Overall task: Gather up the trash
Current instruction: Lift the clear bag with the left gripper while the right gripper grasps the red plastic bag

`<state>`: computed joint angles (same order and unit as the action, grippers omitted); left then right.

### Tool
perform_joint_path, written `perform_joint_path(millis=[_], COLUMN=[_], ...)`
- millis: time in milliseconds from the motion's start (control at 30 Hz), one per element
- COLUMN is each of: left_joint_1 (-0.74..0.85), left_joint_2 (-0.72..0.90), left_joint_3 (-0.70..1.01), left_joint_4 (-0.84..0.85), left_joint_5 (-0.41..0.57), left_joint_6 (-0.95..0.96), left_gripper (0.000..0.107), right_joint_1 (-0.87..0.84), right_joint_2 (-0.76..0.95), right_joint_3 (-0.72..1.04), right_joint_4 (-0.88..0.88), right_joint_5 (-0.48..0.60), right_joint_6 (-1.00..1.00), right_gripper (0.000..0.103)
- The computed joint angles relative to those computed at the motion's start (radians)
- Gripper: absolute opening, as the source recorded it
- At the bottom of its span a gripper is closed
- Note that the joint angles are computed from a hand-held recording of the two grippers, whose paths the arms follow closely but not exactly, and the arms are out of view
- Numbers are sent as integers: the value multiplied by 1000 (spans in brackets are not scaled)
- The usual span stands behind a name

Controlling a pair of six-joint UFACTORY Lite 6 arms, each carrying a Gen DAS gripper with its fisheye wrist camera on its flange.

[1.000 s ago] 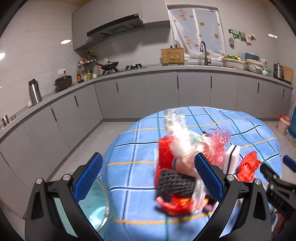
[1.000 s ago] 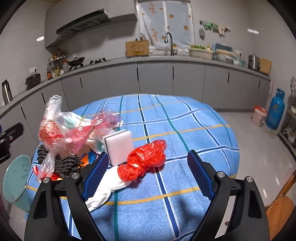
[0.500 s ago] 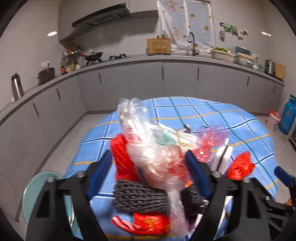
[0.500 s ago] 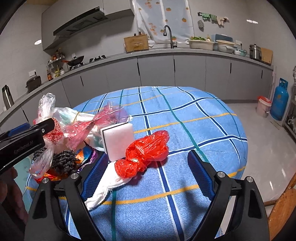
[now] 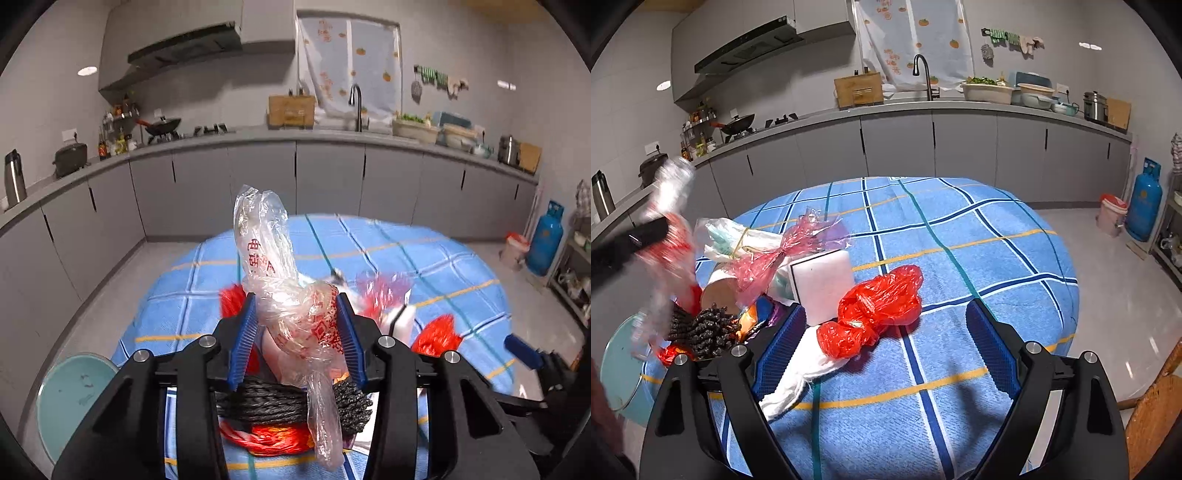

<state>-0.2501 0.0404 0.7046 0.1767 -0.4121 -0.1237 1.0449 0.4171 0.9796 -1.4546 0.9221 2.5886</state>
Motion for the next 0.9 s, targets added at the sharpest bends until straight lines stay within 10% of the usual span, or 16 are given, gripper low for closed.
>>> perform_joint_path(millis=[300, 667, 900], left_joint_1=[144, 334, 387], left_joint_2=[-214, -80, -55], left_joint_3=[-145, -151, -156], left_joint_4=[67, 143, 182], left_joint_5=[-25, -56, -83], left_joint_6=[-25, -22, -38], left_gripper=[43, 43, 43], right_joint_1=[-3, -130, -193], right_joint_2=[30, 99, 103], right_joint_3=[30, 95, 49], right_joint_4=[13, 7, -112], right_joint_5=[-29, -157, -315], right_joint_6=[-18, -63, 42], right_gripper=[82, 71, 30])
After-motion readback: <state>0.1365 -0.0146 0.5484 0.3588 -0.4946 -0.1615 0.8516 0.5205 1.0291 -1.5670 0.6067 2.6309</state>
